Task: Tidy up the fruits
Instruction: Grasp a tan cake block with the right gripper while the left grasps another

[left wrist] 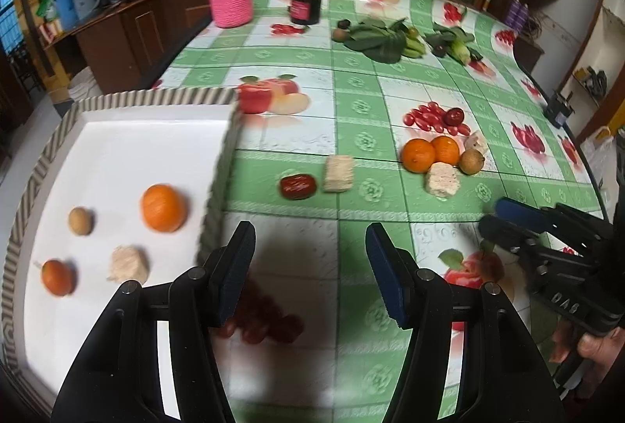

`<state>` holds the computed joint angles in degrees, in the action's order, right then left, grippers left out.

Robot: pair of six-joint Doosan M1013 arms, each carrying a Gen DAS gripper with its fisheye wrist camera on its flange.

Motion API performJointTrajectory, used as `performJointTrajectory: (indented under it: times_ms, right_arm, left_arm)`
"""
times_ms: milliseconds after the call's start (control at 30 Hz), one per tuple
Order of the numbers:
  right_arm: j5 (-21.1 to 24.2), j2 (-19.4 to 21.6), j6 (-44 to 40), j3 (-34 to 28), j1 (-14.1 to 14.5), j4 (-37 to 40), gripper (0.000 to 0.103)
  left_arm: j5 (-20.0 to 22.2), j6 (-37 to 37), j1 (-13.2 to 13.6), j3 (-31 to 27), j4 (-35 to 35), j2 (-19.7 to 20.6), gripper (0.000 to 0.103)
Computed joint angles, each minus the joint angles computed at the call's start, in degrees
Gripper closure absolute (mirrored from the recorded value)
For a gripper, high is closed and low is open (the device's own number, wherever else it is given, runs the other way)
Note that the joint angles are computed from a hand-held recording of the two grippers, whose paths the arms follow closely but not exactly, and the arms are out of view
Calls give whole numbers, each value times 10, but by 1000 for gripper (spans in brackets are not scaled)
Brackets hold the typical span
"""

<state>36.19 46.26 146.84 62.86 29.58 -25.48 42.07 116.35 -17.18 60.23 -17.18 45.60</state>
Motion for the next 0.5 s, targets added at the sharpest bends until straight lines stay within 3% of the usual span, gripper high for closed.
performJointTrajectory:
  times_ms: [300, 500]
  right_arm:
    - [63, 48, -115, -83, -10, 48, 68]
    - [42, 50, -117, -80, -14, 52, 68]
  left_arm:
    - [46, -14, -12, -64, 41, 36, 44]
    - [78, -15, -20, -109, 66, 64, 44]
